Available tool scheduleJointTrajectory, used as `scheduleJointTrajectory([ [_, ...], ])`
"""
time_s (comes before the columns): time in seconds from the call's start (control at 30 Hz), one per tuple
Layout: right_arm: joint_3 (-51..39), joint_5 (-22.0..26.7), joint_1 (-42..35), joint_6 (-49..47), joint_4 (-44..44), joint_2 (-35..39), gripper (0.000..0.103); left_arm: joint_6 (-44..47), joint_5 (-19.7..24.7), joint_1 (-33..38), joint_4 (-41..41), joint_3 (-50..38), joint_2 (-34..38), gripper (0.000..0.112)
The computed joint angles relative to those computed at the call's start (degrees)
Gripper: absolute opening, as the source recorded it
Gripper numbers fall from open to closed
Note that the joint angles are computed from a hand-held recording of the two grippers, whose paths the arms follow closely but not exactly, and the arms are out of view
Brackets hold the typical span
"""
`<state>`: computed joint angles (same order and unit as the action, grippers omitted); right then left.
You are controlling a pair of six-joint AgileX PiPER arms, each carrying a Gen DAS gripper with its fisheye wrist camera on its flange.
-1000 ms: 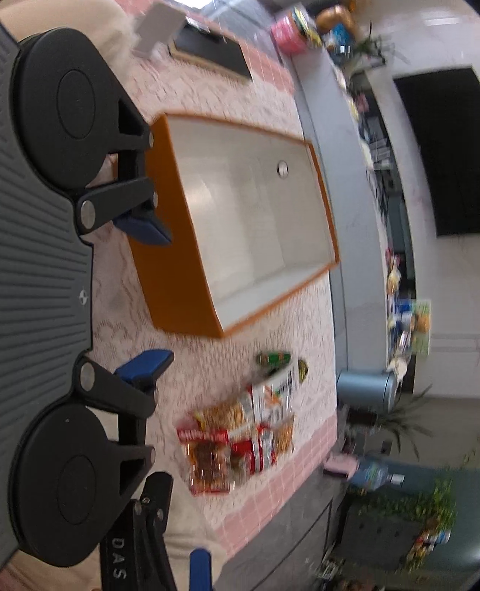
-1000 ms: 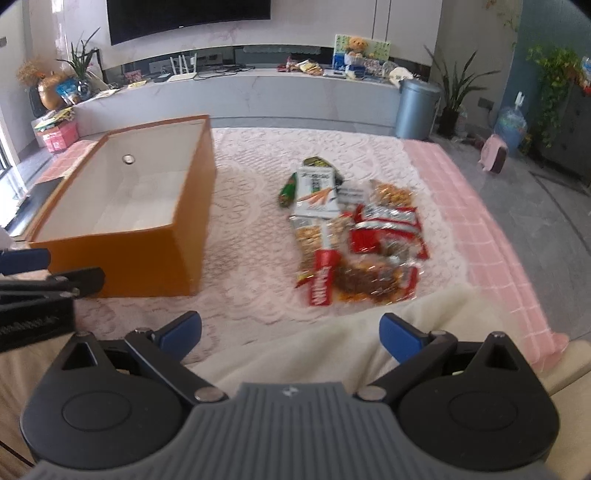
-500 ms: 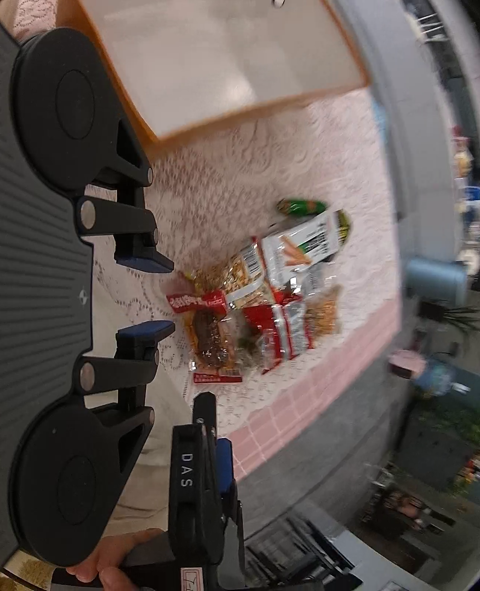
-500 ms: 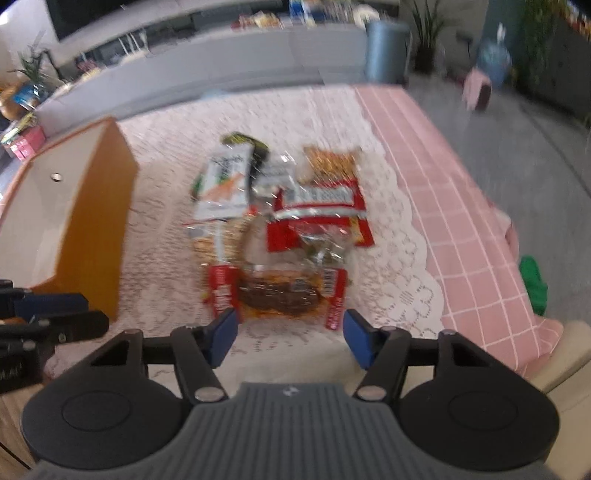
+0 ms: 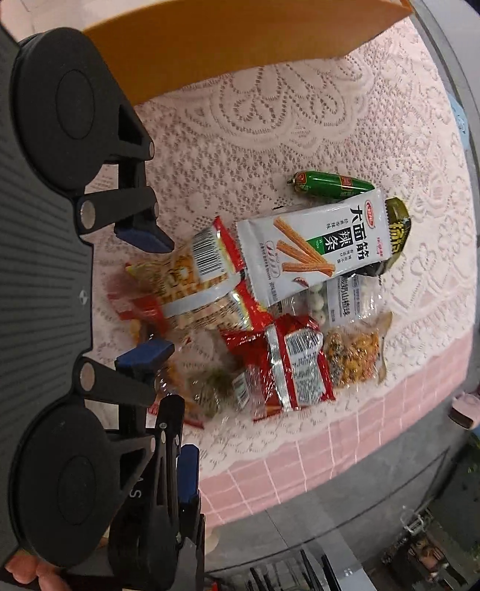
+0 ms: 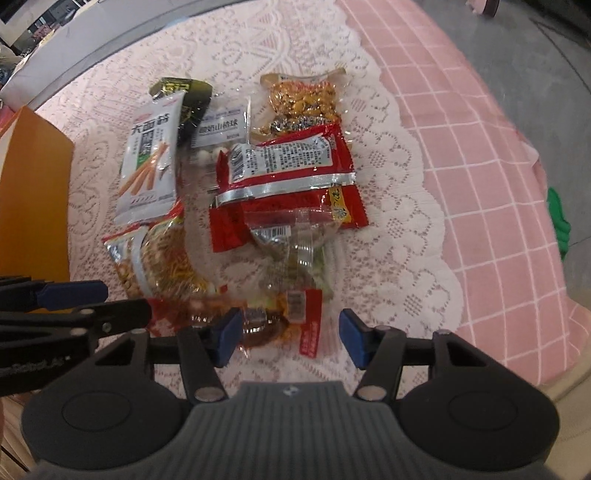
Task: Organize snacks
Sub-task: 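Grasp the peanut bag with the left tool while the right tool grasps the clear nut bag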
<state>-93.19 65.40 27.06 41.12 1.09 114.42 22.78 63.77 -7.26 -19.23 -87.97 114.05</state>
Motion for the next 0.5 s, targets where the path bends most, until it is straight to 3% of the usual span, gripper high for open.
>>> scheduleJointTrajectory([
  [0.1, -2.07, 0.71, -1.52, -1.98, 2.06, 2.33, 0.057, -1.89, 2.57, -0.2, 0.36, -3.91, 3.32, 0.067],
  [0.5, -0.62, -2.28, -5.24, -6.57, 8.76, 3.65, 0.059, -5.53, 3.12, -0.58, 1.09, -8.21, 8.16, 0.073],
])
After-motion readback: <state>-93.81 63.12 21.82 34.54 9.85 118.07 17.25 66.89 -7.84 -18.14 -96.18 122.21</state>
